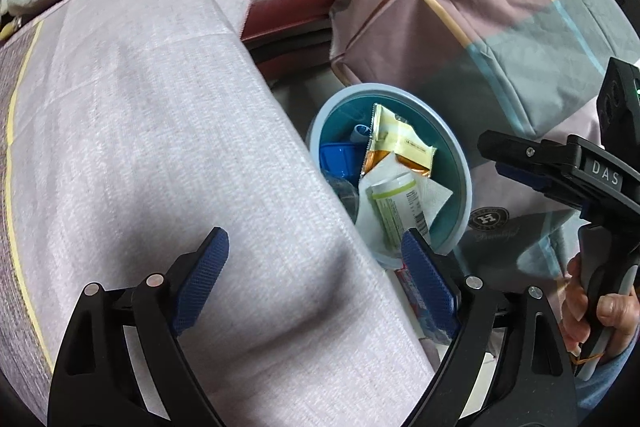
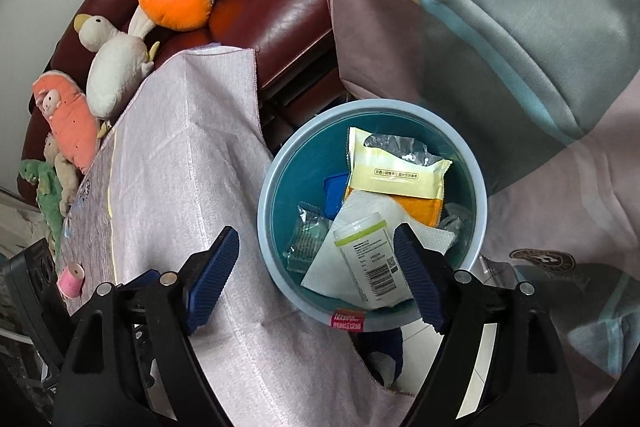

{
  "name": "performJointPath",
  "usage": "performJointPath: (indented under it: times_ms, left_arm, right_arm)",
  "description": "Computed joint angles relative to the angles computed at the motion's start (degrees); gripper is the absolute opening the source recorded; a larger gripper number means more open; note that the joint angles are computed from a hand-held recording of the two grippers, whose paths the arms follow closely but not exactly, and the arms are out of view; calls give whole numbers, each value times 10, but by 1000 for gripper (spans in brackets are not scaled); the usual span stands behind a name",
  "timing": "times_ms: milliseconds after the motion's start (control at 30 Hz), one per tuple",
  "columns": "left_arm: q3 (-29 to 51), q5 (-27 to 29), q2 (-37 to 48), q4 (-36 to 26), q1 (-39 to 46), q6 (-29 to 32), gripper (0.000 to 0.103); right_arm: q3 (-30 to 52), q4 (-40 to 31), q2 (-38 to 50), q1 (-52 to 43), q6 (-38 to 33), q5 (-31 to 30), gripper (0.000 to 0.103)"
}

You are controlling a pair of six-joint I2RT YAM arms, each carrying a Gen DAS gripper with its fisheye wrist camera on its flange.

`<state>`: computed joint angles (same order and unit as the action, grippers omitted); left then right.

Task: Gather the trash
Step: 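Move both tools back over the table toward the green lid and pink cup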

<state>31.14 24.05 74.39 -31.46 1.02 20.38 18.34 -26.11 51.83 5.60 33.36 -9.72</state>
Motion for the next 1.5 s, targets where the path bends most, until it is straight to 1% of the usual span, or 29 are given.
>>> performJointPath:
  times_ms: [67, 233, 367, 400, 467, 567, 733, 833, 967, 1033, 1100, 1200, 1267, 1333, 1500]
  left_arm:
    - [1, 6, -7, -11, 15, 12, 89]
    - [4, 26, -37, -59, 80, 64, 89]
    - [12, 45, -52, -105, 155, 126, 89]
    - [16, 51, -55, -122, 186, 152, 89]
    - [23, 58, -56, -143, 226, 186, 90]
    - [39, 72, -44, -187, 317, 266, 90]
    - [82, 88, 1, -261, 476, 410, 90]
    - [111, 88, 38, -296, 563, 490, 91]
    - [158, 77, 98, -327, 676, 594, 91]
    - [196, 71, 144, -339, 741, 648, 91]
    - [228, 65, 181, -344, 782, 677, 91]
    - [309, 55, 260, -355, 855, 717, 91]
    - [372, 52, 313, -371, 890, 729, 91]
    - [437, 51, 364, -386, 917, 727, 91]
    - [590, 46, 470, -422, 977, 744, 91]
  right_arm:
    - [6, -15, -12, 27, 20, 16, 76]
    - [27, -40, -19, 109, 78, 56, 76]
    - [50, -46, -2, 202, 138, 96, 77]
    - [57, -46, 6, 228, 154, 107, 77]
    - [73, -47, 22, 278, 183, 128, 79]
    - [98, -53, 44, 346, 222, 163, 80]
    - [148, -60, 97, 452, 280, 206, 80]
    - [186, -58, 146, 516, 314, 229, 80]
    - [234, -48, 214, 578, 339, 241, 80]
    - [264, -39, 257, 606, 347, 240, 80]
    - [303, -35, 306, 633, 350, 238, 80]
    - [367, -39, 373, 664, 345, 234, 80]
    - [426, -44, 431, 683, 333, 225, 80]
    - [478, -52, 477, 698, 323, 217, 80]
    - [654, -90, 614, 736, 282, 190, 80]
